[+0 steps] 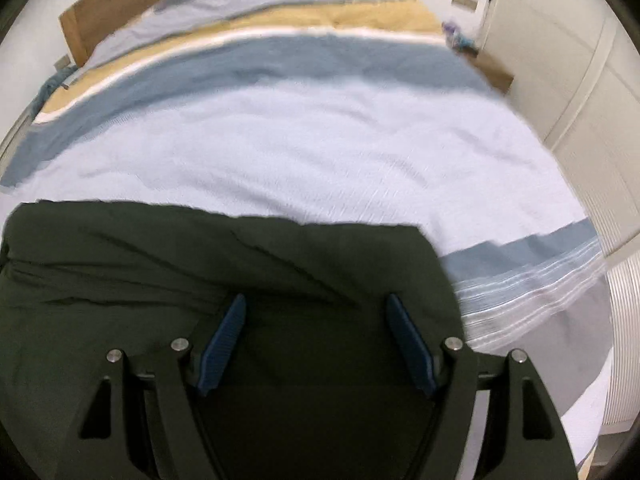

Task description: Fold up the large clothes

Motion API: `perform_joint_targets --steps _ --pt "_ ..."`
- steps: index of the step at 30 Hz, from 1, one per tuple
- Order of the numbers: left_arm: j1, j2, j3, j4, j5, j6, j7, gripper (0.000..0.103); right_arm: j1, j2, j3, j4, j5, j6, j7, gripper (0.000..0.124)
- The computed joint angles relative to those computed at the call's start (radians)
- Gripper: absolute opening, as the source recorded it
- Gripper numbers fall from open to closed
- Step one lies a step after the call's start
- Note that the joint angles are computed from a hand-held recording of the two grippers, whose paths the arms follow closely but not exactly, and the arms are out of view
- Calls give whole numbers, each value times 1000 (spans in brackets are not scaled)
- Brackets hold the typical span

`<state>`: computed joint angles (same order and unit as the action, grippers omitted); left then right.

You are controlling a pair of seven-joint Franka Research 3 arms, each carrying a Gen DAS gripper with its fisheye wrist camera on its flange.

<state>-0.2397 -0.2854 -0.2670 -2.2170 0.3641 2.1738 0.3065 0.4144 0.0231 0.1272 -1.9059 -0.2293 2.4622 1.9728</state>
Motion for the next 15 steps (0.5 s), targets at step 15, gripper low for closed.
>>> perform_joint_targets --steps 15 --pt "-93 -51 -67 -49 40 3 -36 99 3 -128 68 -222 85 113 -44 72"
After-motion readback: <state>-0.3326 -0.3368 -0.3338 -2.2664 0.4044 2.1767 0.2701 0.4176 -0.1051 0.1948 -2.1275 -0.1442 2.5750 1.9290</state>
